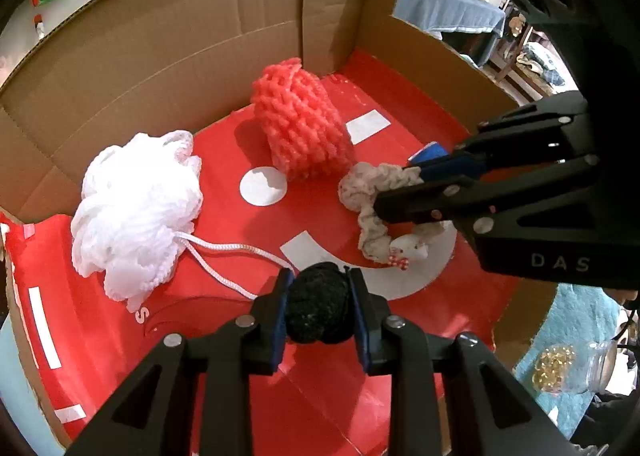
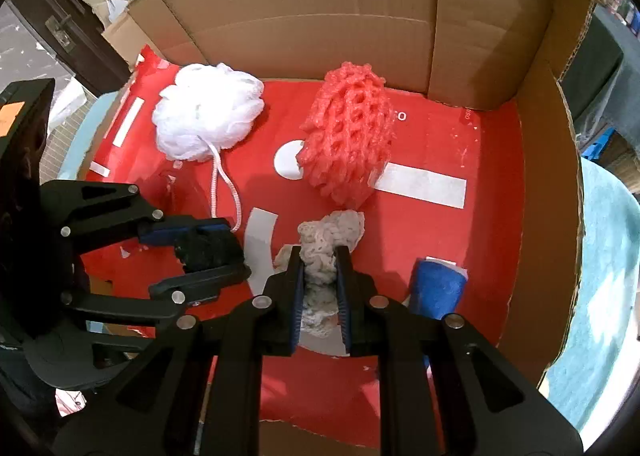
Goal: Organize soft objects
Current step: 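Lower both items into the box and open both tools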
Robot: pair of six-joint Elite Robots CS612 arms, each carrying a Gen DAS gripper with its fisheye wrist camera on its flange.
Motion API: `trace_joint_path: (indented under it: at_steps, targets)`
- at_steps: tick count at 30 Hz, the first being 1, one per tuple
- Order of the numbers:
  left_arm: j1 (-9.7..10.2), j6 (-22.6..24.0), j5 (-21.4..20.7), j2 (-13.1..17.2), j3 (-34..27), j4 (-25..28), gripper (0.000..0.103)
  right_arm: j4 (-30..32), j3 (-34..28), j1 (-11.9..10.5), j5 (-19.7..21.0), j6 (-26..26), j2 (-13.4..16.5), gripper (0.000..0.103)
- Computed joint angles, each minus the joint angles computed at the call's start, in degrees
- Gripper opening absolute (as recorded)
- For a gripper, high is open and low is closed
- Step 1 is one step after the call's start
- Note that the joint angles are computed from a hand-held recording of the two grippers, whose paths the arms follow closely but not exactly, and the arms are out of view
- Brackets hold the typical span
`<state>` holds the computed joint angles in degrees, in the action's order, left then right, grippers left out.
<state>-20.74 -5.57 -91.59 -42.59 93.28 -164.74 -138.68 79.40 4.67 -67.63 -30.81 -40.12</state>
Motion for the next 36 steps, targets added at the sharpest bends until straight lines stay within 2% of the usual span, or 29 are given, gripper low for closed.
trace_joint_path:
  at_steps: [8,11,16,18,21,24,26,30,33,34,36]
  targets:
    - [-0.02,-0.6,0.1,-0.3,0.5,-0.5,0.032,-0.5,-0.6,0.4,-1.4,0.1,0.5,0.015]
    - [-0.08,-0.7,-0.1,-0.2,0.5,-1.2,0.042,-0.7,-0.5,0.5,-1.6,0.0,0.5,0.015]
    - [0.01,-1.3,-0.3,-0.5,0.9,-1.8,0.046,-2.1,-0.2,0.5,-2.1,0.9,0.4,0.015]
    - [0.02,-1.4,-0.5,-0.7,1.4,-2.5,0.054,-1.7,-0.3,0.4,-1.8,1.3,0.4,0.016]
    - [-0.01,-1.1,0.0,-1.2,2.6,-4.1,0.059,-2.6,-0.2,0.6,-2.8,1.8,0.4,0.031]
    - [0.11,-1.8,-0.3,-1.7,3.3,-5.0,0.059,-4.5,0.4,0.5,-2.4,2.6,0.2,0.062]
    - [0.04,-2.2,-0.1,-2.1,4.0,-6.0,0.063,-6.6,1.3,0.4,-2.4,3.2,-0.3,0.062]
    - [-0.49,-3.0,1.4,-3.8,6.8,-11.0,0.078,-7.6,2.7,0.0,-1.3,4.2,-1.6,0.062]
    - [-0.96,-4.5,2.6,-5.3,8.9,-14.1,0.079,-10.3,5.1,-0.3,-1.1,4.1,-3.5,0.063]
    - [-1.14,-5.1,2.9,-5.9,9.7,-15.2,0.08,-11.3,6.0,-0.5,-0.8,4.0,-4.2,0.066]
    - [-1.68,-6.0,4.5,-7.0,11.4,-18.1,0.088,-13.5,8.0,-0.9,0.1,4.5,-5.7,0.072]
